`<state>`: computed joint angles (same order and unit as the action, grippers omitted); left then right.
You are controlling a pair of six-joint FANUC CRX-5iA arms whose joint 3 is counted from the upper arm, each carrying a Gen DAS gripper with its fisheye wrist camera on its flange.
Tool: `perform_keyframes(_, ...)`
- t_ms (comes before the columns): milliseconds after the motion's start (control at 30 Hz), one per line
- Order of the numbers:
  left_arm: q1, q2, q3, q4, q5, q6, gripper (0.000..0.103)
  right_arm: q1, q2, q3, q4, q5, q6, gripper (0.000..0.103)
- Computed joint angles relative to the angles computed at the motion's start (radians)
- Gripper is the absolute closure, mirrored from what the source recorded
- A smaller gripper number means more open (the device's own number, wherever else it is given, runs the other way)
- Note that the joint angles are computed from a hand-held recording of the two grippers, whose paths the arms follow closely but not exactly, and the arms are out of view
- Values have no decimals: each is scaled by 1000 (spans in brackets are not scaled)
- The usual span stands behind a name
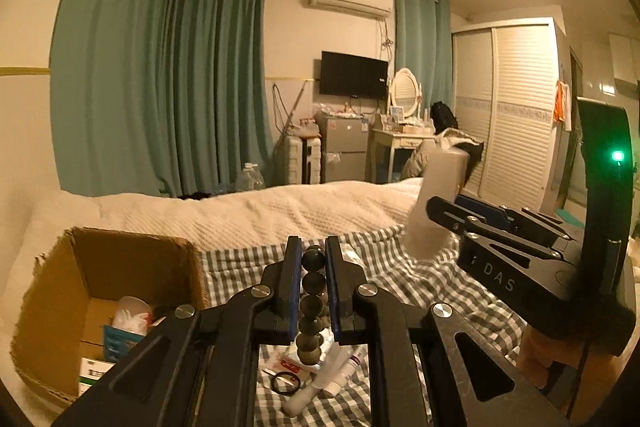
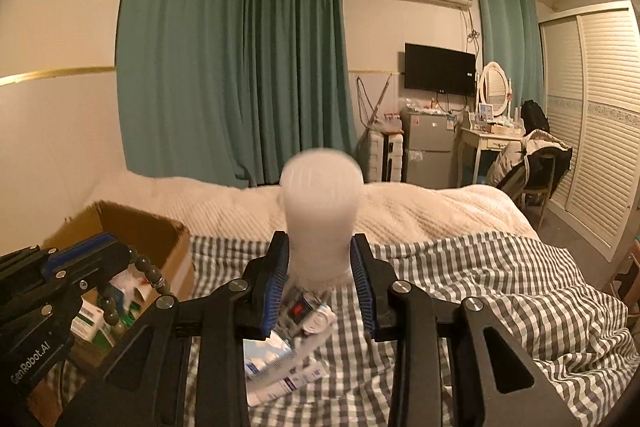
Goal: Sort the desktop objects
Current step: 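Lift the bracelet and hair dryer and carry both over the cardboard box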
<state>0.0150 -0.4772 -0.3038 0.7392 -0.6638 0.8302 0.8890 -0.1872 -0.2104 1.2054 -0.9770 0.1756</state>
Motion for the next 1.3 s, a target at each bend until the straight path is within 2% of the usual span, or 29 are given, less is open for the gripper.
perform_keyframes(33,9,-2,2,0,-1,3,91,5,-1,-1,11,-2,-7,84)
perform_keyframes(167,46,2,13,5,-12,5,91,24,25,29,36,-9,-4,85)
perform_keyframes(300,103,4,17,21,-25,4,91,21,73,80,-30,-31,75,85)
perform_keyframes(400,133,-6,14,25,-17,6,91,9,101,120,-163,-50,142,84)
perform_keyframes(467,154,-8,13,37,-16,1,91,-5,135,184,-334,-79,258,83)
perform_keyframes(533,173,-12,13,41,-8,1,91,-24,157,212,-448,-99,295,82)
perform_keyframes(600,191,-17,12,45,1,-4,91,-45,173,228,-557,-116,302,75)
perform_keyframes(800,247,-25,13,79,13,-22,91,-53,232,256,-724,-218,359,55)
perform_keyframes(900,271,-33,11,81,16,-18,91,-62,261,281,-818,-284,394,49)
perform_keyframes(967,292,-34,11,86,13,-17,91,-67,262,286,-881,-282,429,48)
perform_keyframes(1100,326,-22,20,86,10,-17,91,-45,269,282,-860,-306,434,50)
perform_keyframes(1300,366,-1,49,32,-7,20,91,-40,219,252,-831,-271,355,50)
